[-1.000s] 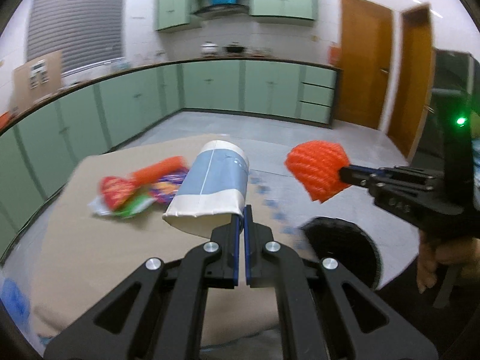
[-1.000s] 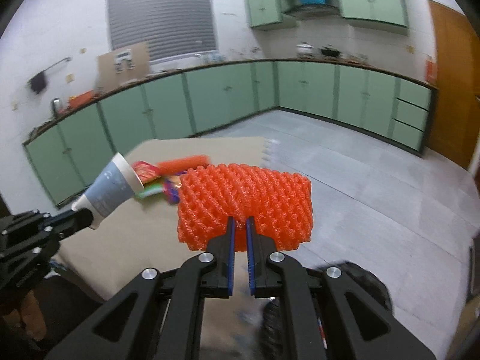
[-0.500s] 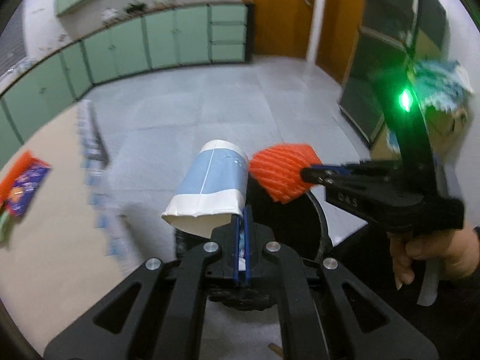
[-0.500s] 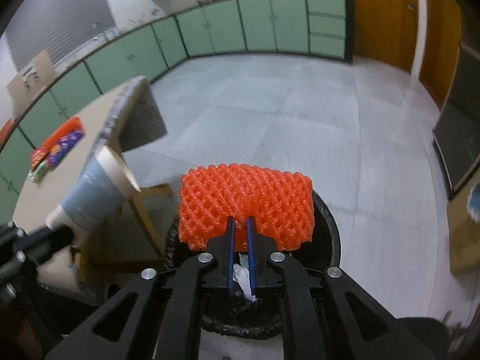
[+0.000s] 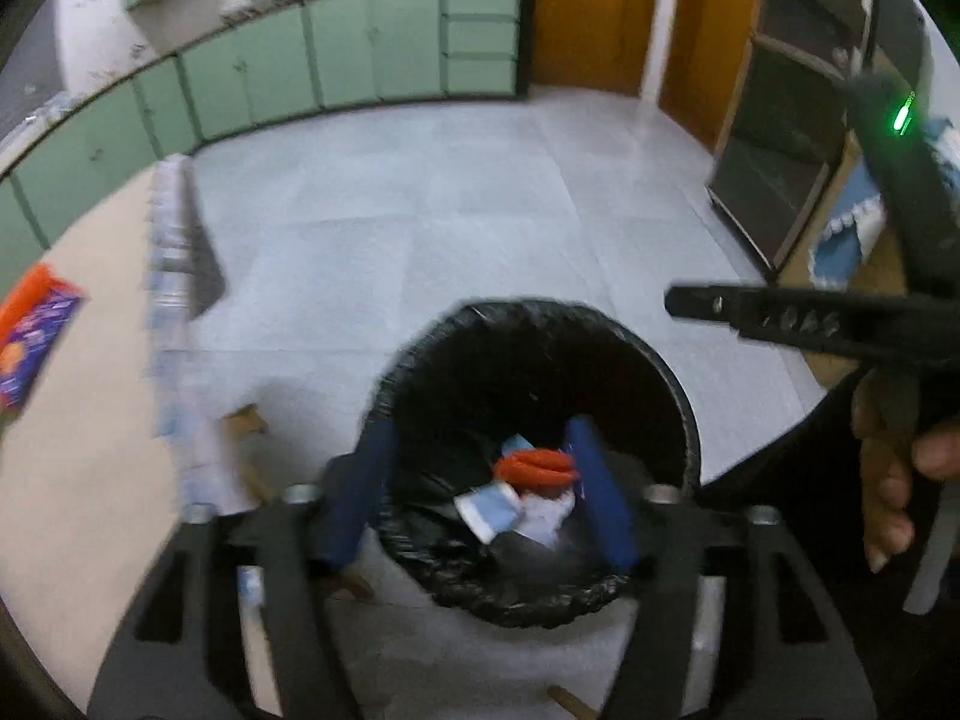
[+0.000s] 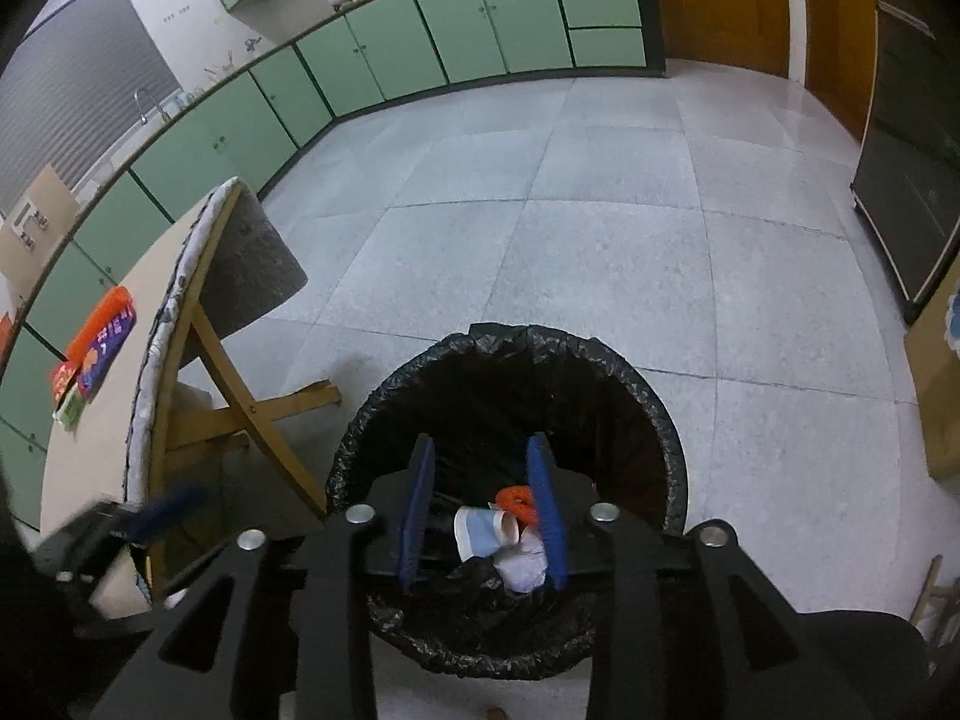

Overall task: Collect trash
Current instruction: 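Reach the right gripper to the table and grasp the blue chip bag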

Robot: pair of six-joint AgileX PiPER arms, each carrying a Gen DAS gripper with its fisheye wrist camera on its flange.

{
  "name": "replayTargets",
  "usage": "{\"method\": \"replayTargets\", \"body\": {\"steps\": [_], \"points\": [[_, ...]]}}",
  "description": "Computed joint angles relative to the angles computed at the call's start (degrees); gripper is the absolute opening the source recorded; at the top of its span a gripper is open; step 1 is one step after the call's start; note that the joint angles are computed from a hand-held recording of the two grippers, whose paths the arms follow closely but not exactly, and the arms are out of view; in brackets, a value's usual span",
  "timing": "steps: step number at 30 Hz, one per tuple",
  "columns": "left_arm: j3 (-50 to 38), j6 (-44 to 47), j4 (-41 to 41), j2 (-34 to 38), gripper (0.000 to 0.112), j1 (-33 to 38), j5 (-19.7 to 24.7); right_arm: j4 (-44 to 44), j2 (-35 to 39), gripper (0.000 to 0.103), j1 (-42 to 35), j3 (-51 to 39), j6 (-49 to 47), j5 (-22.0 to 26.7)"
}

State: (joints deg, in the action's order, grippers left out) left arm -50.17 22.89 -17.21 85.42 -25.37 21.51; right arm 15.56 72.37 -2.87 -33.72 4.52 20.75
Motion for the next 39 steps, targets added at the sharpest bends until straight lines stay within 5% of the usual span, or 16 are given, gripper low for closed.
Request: {"method": "replayTargets", "body": {"steps": [4,8,12,17,27,33,39], "points": [[2.18,-1.92,1.1,-10.19,0.078,9.39,5.27,-12.57,-1.58,0.039,8.78,-2.63,13.11,0.0],[2.12,6.96,-5.97,-17.41,0.086,29.02,10.04,-19.68,1.69,0.043,20.32,-9.83,20.49,0.34],[-1.64,18.79,-12.25,-17.16,0.089,47.29,11.2,-22.25,9.38,0.047,30.62,-21.08,22.02,0.71],[-10.4,30.01,-21.54,-9.53,0.089,61.09,12.65,-23.43,20.17,0.047,38.72,-36.1,21.67,2.01],[-18.1,36.42,-27.66,2.48,0.089,62.43,9.61,-21.28,43.97,0.047,42.87,-68.55,14.06,9.71],[-19.94,38.91,-31.21,7.05,0.089,60.31,5.73,-19.2,53.56,0.047,43.35,-79.18,11.41,14.0],[-21.04,40.29,-32.63,9.62,0.089,61.48,6.65,-24.15,62.26,0.047,45.85,-90.99,13.43,19.2]]}}
